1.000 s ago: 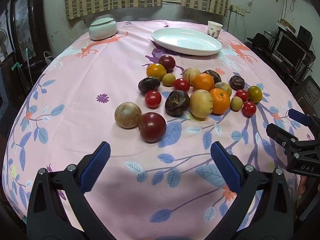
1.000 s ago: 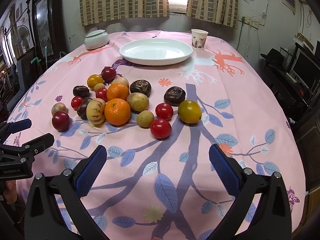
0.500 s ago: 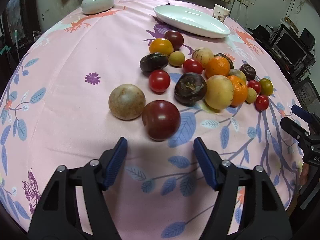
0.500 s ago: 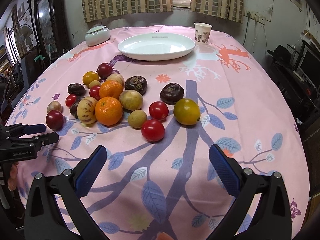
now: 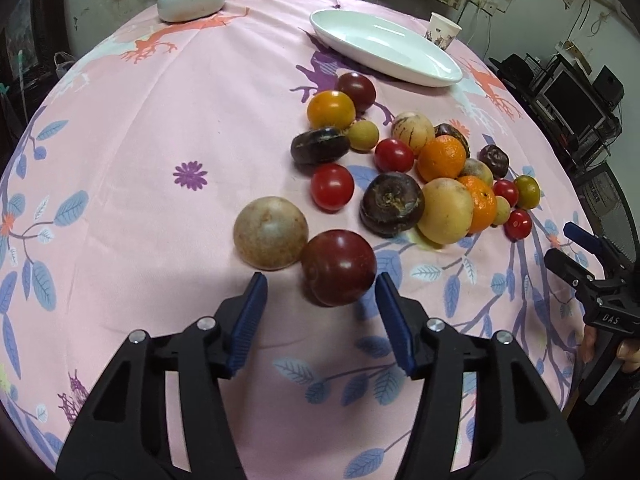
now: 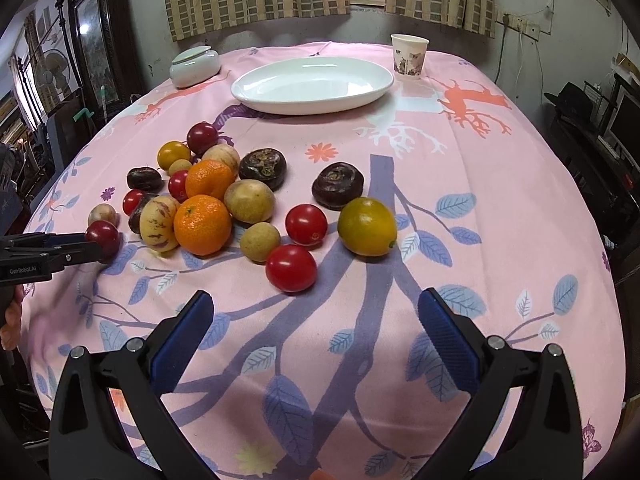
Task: Organize fruits
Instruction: 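Grasp the dark red tomato with the left tool while the right tool grasps a red tomato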
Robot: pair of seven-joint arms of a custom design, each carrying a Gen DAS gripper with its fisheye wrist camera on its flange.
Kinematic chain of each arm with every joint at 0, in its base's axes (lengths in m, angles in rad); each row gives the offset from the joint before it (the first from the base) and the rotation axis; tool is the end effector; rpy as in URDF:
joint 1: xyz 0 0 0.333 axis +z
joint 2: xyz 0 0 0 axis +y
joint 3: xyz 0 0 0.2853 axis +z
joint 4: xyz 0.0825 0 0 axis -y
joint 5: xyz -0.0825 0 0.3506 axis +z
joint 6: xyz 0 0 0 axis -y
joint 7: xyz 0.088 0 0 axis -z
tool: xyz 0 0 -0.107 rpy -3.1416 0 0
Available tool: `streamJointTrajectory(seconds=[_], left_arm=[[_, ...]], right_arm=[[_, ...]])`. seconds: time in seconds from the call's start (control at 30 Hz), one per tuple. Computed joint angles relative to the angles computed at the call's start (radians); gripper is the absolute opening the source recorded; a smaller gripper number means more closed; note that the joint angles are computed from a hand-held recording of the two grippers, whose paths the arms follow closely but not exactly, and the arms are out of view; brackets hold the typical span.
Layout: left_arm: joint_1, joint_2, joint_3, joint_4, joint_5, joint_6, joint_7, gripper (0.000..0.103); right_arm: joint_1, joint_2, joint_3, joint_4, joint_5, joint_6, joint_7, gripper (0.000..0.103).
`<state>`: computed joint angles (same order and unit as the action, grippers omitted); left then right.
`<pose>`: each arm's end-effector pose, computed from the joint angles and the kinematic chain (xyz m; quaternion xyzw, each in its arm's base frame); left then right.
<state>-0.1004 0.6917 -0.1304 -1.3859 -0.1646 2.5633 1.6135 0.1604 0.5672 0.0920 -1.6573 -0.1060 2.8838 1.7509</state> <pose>0.7060 -0.1398 0.3511 -0.6453 0.7185 -0.2471 0.0788 0.6657 0.1668 0.3522 -0.7120 0.6223 -0.1823 0.2693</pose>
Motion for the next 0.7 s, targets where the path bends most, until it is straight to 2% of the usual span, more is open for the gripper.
streamJointTrajectory(seconds=[0.1, 0.2, 0.27, 0.37, 0.43, 0.57, 0.6, 0.67, 0.7], left_arm=[[-0.008, 0.021, -0.014, 0.031, -0.002, -0.02, 0.014, 0.053], [-0.043, 0.035, 0.018, 0.045, 0.036, 0.014, -0.024, 0.046], [-0.051, 0.06, 0.03, 0.086, 0.045, 0.002, -0.059, 0.039], [-0.039, 0.093, 0.016, 0.126, 0.039, 0.011, -0.06, 0.039], [-0.037, 0.105, 0.009, 0.132, 0.04, 0.029, -0.05, 0.039], [-0.063, 0.08, 0.032, 0.062, 0.078, 0.125, -0.041, 0.037], [-0.062, 0.072, 0.029, 0.047, 0.08, 0.136, -0.032, 0.037], [-0.044, 0.058, 0.009, 0.023, 0.065, 0.141, -0.003, 0.037], [-0.034, 0.053, -0.001, 0.015, 0.055, 0.139, 0.014, 0.037]], right_arm=[[0.001, 0.001, -0.002, 0.003, 0.001, -0.007, 0.003, 0.102], [-0.002, 0.004, 0.003, 0.007, 0.005, -0.008, -0.001, 0.102], [-0.003, 0.007, 0.007, 0.013, 0.008, -0.011, -0.005, 0.102], [0.007, 0.017, -0.002, 0.031, 0.004, -0.032, -0.001, 0.102], [0.008, 0.022, -0.003, 0.04, 0.004, -0.043, -0.002, 0.102], [-0.009, 0.038, 0.013, 0.068, 0.017, -0.061, -0.031, 0.101], [-0.017, 0.05, 0.023, 0.09, 0.026, -0.08, -0.049, 0.097], [-0.011, 0.074, 0.02, 0.14, 0.026, -0.13, -0.07, 0.071], [-0.004, 0.089, 0.017, 0.172, 0.022, -0.157, -0.082, 0.069]])
